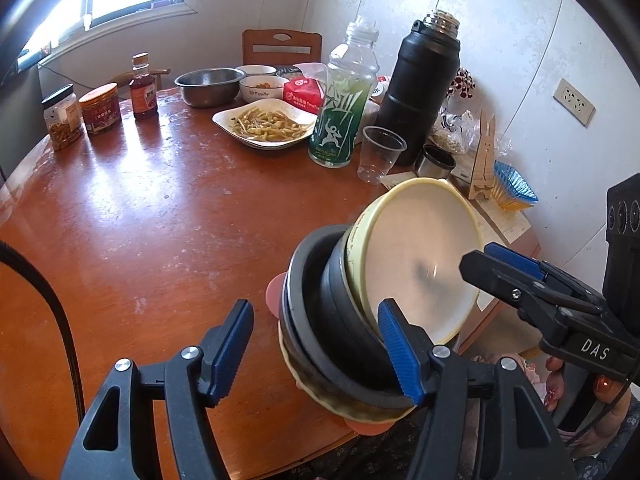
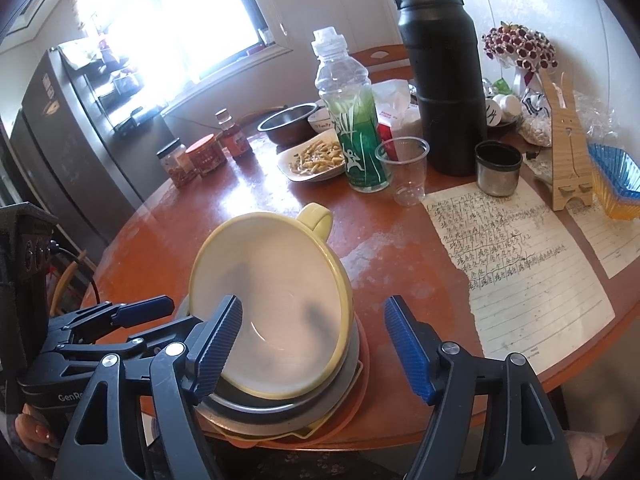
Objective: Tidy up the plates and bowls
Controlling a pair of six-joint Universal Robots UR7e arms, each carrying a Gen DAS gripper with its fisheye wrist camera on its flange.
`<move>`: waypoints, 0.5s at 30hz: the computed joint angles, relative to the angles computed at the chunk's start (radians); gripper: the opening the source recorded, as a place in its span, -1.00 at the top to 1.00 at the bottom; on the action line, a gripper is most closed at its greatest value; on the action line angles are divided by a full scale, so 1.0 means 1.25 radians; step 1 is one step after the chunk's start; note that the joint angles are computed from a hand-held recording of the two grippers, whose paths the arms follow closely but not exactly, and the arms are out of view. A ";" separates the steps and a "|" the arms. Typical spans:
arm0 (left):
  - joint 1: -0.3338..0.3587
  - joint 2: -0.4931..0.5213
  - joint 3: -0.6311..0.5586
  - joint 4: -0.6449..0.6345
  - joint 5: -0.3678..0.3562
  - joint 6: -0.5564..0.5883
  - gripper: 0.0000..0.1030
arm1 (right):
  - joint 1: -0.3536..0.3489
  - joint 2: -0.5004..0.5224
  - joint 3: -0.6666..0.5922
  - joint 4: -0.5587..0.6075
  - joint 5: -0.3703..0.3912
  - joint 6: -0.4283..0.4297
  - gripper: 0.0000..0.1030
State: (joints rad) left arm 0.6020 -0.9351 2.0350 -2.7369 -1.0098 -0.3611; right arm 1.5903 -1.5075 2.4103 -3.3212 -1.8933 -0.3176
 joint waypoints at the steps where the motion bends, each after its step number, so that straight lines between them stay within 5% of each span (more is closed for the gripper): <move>1: -0.001 -0.007 0.005 0.001 0.003 -0.005 -0.25 | 0.000 -0.005 0.003 -0.002 0.001 -0.001 -0.46; 8: -0.004 -0.074 0.070 -0.001 0.029 -0.050 -0.26 | -0.025 -0.075 0.048 -0.006 0.023 -0.001 -0.46; 15: 0.003 -0.122 0.140 0.009 -0.006 -0.079 -0.26 | -0.124 -0.167 0.085 0.034 0.074 -0.010 -0.46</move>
State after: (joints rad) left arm 0.6057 -1.0880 2.2102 -2.7253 -1.0167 -0.4598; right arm 1.4353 -1.7158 2.5169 -3.2785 -1.8002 -0.3296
